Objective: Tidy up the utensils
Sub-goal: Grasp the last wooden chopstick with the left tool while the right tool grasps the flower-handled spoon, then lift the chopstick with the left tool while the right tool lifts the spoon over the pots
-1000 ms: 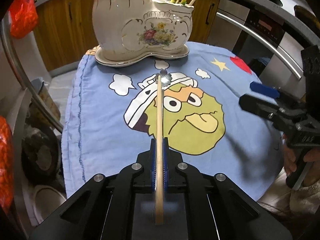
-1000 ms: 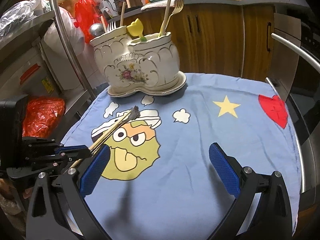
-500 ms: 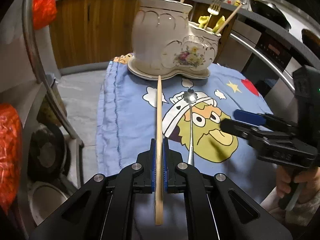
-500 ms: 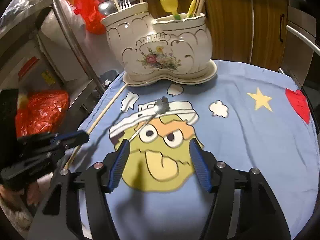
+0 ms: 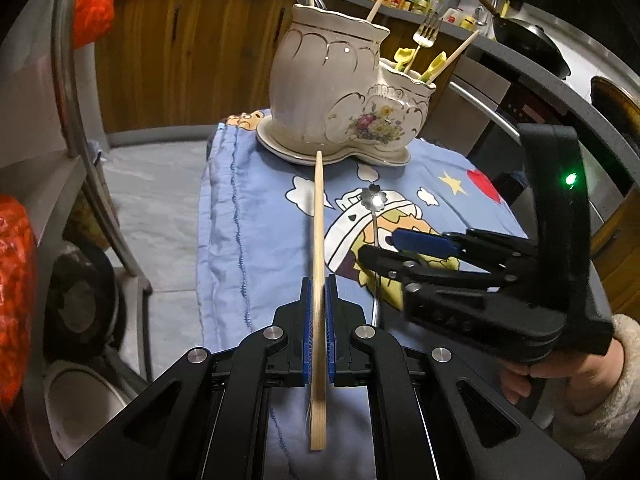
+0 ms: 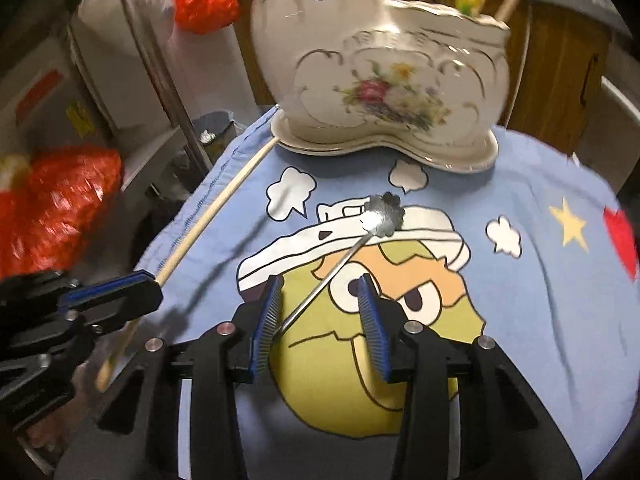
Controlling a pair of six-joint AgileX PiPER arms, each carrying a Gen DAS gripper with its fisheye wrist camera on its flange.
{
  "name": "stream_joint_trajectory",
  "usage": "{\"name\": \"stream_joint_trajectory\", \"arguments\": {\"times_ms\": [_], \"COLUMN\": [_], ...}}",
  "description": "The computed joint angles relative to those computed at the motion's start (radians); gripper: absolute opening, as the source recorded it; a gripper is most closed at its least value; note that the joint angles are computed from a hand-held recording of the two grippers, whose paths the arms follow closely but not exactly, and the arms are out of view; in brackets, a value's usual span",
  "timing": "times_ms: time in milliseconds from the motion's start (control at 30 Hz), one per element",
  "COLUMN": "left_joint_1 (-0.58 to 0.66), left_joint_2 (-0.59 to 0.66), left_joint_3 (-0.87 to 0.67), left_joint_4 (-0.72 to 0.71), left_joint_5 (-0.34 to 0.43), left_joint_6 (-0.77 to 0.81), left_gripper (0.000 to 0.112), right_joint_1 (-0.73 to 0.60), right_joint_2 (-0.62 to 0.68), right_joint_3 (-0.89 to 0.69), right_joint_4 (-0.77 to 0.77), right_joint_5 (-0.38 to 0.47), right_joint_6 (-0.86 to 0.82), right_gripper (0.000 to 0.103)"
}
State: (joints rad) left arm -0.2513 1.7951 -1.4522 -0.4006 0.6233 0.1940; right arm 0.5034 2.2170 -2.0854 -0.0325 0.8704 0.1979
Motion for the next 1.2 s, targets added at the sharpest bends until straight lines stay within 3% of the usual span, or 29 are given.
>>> {"name": "stream_joint_trajectory", "arguments": {"times_ms": [67, 167, 333, 567, 867, 1033, 1200], "left_joint_1": [0.001, 0.005, 0.007, -0.008, -0.015, -0.02, -0.024], "left_joint_2": [-0.001, 0.001, 0.011, 0.029, 0.04, 0.051, 0.055], "left_joint_3": [0.003, 0.003, -0.009, -0.035, -0.049, -0.063, -0.069], "left_joint_4": [-0.009, -0.02, -0.03, -0.016, -0.012, -0.01, 0.002], "left_joint_5": [-0.002, -0.001, 0.009, 0.024, 0.037, 0.044, 0.048], "left_joint_6": [0.01, 0.019, 0.029, 0.027, 0.034, 0.029, 0.02], "left_gripper": [0.007, 0.007, 0.007, 0.007, 0.006, 0.006, 0.007], "right_joint_1": [0.02, 0.008, -0.046, -0.097, -0.16, -0.195, -0.16], "right_joint_2": [0.003, 0.005, 0.003, -0.04, -0.084, -0.106, -0.091], "right_joint_3": [-0.002, -0.017, -0.04, -0.006, 0.042, 0.094, 0.096], "right_joint_4": [-0.057, -0.022, 0.095, 0.137, 0.095, 0.127, 0.052], "right_joint_5": [0.002, 0.028, 0.101, 0.188, 0.239, 0.179, 0.111], "right_joint_6": [-0.023, -0.09, -0.247, -0.384, -0.391, -0.336, -0.248], "right_gripper": [0.029, 0.017, 0.012, 0.011, 0.012, 0.015, 0.016]}}
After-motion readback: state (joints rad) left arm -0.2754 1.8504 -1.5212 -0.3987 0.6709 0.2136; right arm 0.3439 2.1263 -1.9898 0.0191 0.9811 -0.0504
